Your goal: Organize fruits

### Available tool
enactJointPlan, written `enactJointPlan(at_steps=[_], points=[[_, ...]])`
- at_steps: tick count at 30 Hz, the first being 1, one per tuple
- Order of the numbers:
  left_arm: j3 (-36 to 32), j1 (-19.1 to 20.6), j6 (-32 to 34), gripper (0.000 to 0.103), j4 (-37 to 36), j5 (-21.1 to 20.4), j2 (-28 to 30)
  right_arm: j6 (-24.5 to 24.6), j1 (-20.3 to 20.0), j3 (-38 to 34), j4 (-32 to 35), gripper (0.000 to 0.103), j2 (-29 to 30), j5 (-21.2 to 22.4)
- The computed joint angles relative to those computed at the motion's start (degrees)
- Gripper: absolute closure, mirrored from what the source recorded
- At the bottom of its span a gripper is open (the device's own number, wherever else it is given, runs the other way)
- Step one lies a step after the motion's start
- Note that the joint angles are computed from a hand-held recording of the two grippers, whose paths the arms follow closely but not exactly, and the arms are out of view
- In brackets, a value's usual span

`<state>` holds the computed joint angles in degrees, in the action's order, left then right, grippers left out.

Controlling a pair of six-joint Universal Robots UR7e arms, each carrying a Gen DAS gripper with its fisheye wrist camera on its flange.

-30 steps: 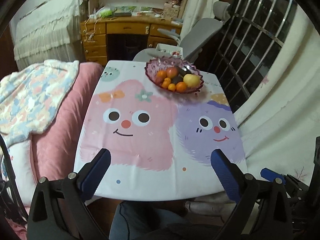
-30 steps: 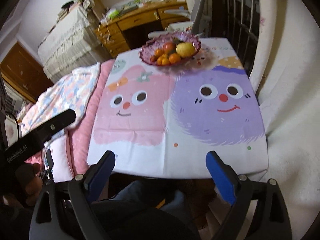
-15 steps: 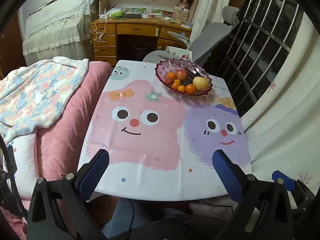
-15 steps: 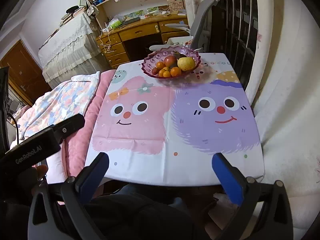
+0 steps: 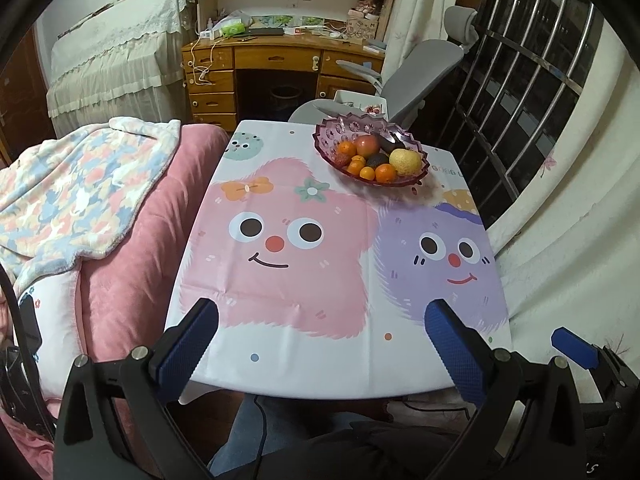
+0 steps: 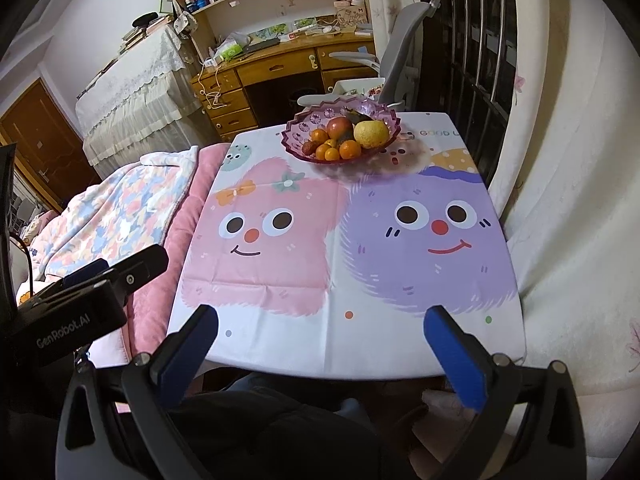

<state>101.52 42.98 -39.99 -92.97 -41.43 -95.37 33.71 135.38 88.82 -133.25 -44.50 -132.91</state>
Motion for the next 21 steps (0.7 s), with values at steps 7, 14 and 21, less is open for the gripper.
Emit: enactJointPlan(at_steps=[7,14,21], points=[[0.38,-0.94,-0.23,0.0,0.88,0.36,0.12,0.18,-0.04,0.06,0.5,0.0,-0.24,0.23],[0.6,-1.41,-0.75,0.0,1.2,0.58,0.21,0.6,0.0,0.79,0.82,0.0,-0.98,0.41],[0.77,-1.63,-1.25,0.0,1.75,0.64,0.07,0.77,-0.06,1.6,0.69,0.0,-1.52,0.44]])
